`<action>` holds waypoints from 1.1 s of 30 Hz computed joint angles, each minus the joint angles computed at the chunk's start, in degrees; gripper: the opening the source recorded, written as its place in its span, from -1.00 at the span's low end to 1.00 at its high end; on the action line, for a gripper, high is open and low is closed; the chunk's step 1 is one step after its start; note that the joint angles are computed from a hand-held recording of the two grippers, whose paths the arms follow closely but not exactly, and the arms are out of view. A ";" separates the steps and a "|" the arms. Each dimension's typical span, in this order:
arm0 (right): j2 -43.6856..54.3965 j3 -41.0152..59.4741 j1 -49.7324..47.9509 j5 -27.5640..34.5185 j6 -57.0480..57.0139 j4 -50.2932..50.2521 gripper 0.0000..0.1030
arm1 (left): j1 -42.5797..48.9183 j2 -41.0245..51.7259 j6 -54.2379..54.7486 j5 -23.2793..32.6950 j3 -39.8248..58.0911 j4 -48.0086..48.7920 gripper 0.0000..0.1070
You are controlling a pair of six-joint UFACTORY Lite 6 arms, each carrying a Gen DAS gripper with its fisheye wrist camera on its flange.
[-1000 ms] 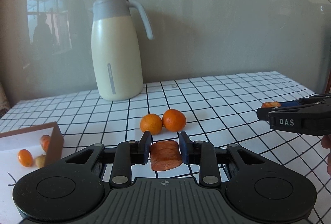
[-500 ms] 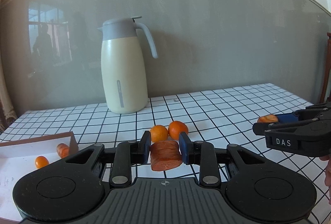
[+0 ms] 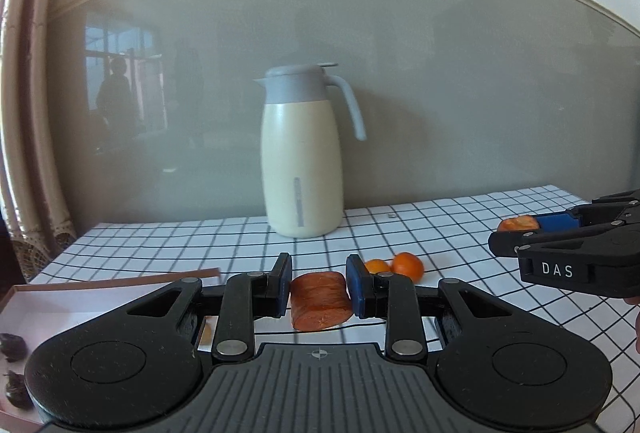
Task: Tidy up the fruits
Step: 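Carry both held pieces over the white tray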
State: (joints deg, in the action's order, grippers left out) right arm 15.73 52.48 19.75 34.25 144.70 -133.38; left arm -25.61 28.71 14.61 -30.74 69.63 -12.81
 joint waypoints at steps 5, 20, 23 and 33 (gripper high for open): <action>2.99 5.11 4.83 -0.40 -3.93 3.16 -0.49 | 4.67 -2.77 -2.90 -0.70 -3.09 3.67 -0.44; 20.77 29.47 15.55 -4.65 -16.63 13.03 -0.49 | 20.54 -6.42 -11.72 -3.06 -9.43 14.96 -0.44; 24.23 34.44 16.86 -5.80 -20.00 15.71 -0.49 | 23.39 -5.67 -12.82 -3.20 -9.23 16.54 -0.44; 31.81 45.83 19.24 -8.38 -28.13 22.50 -0.49 | 29.69 -2.57 -16.19 -2.37 -6.28 20.00 -0.44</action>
State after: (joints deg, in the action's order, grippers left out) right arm 47.54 98.31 38.99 25.87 116.57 -110.87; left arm 4.08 26.14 -1.58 -33.11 63.35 7.19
